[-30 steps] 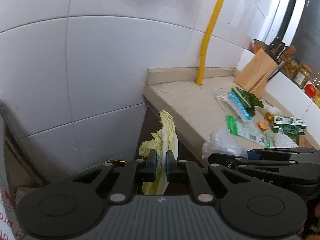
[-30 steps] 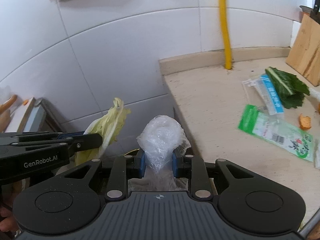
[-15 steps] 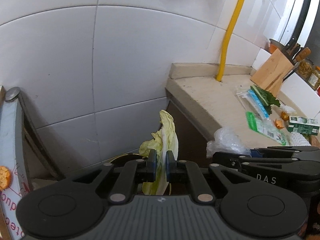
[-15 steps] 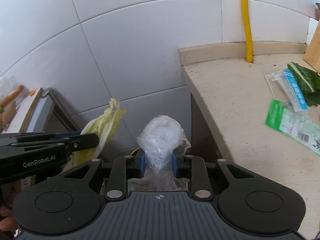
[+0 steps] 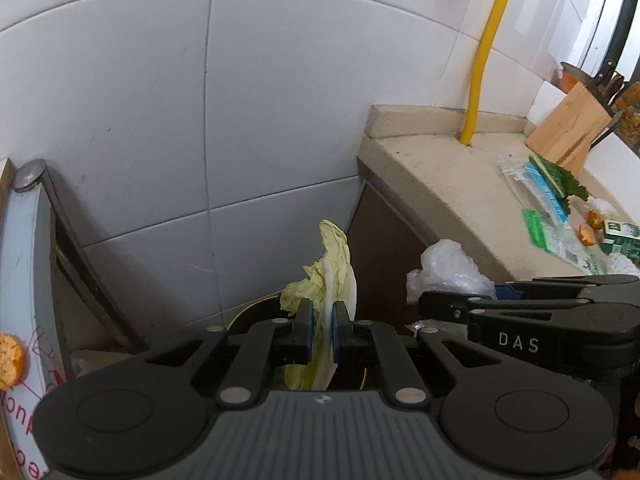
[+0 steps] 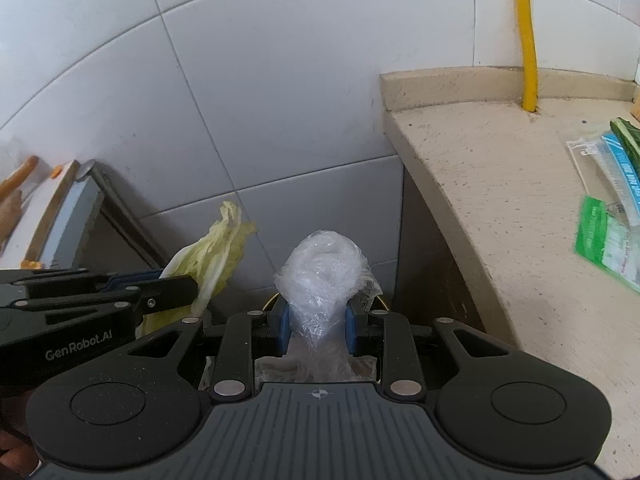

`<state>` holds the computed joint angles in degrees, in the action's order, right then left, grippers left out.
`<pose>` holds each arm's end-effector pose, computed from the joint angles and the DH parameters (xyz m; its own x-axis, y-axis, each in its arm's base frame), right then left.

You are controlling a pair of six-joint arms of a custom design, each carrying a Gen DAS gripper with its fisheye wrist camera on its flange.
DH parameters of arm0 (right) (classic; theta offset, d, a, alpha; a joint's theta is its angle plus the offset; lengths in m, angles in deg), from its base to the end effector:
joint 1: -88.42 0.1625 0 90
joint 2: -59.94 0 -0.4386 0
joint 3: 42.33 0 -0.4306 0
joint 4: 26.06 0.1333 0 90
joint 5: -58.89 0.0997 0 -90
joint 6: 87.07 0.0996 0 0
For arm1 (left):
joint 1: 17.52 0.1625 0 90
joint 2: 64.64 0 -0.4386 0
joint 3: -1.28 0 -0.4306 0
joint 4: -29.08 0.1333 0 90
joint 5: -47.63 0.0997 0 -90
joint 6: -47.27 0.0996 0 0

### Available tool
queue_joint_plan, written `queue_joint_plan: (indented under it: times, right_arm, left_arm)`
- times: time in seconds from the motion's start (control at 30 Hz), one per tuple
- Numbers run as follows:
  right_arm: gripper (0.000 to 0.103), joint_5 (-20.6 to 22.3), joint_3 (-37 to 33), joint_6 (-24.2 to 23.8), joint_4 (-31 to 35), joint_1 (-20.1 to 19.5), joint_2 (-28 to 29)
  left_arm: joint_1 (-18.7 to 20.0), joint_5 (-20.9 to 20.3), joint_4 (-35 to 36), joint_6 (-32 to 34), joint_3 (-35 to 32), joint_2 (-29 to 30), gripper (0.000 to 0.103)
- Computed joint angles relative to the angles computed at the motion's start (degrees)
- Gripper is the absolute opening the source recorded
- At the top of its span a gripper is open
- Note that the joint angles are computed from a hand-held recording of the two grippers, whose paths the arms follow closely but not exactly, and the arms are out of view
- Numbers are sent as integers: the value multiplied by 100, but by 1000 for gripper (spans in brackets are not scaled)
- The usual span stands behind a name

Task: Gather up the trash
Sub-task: 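Carry the cabbage leaf and plastic wrap down over the trash bin with both tools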

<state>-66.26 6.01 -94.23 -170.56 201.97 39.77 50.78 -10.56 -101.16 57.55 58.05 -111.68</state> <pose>0.4359 -0.8101 0.0817 -0.8003 -0.1943 0.5673 -0.4614 0.8037 -0.3758 -0.1425 -0.8605 0.3884 -0.8174 0.2074 -0.5374 0.4720 0.7759 -0.4185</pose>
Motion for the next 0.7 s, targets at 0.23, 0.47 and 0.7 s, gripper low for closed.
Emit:
queue_joint_plan:
  times: [0.23,0.47,0.7]
  right_arm:
    - [33,-50,-342,-45,231,-26,211]
    - [35,-117,-707,-70,510,-63,423]
    - [43,-114,-1259,-58,910,-133,783]
  left_arm:
    - [20,109,172,-88,-183,128,5]
    - [26,228,340,-195,-358,246,5]
    - [83,410,1052,-537,-1041,683,8]
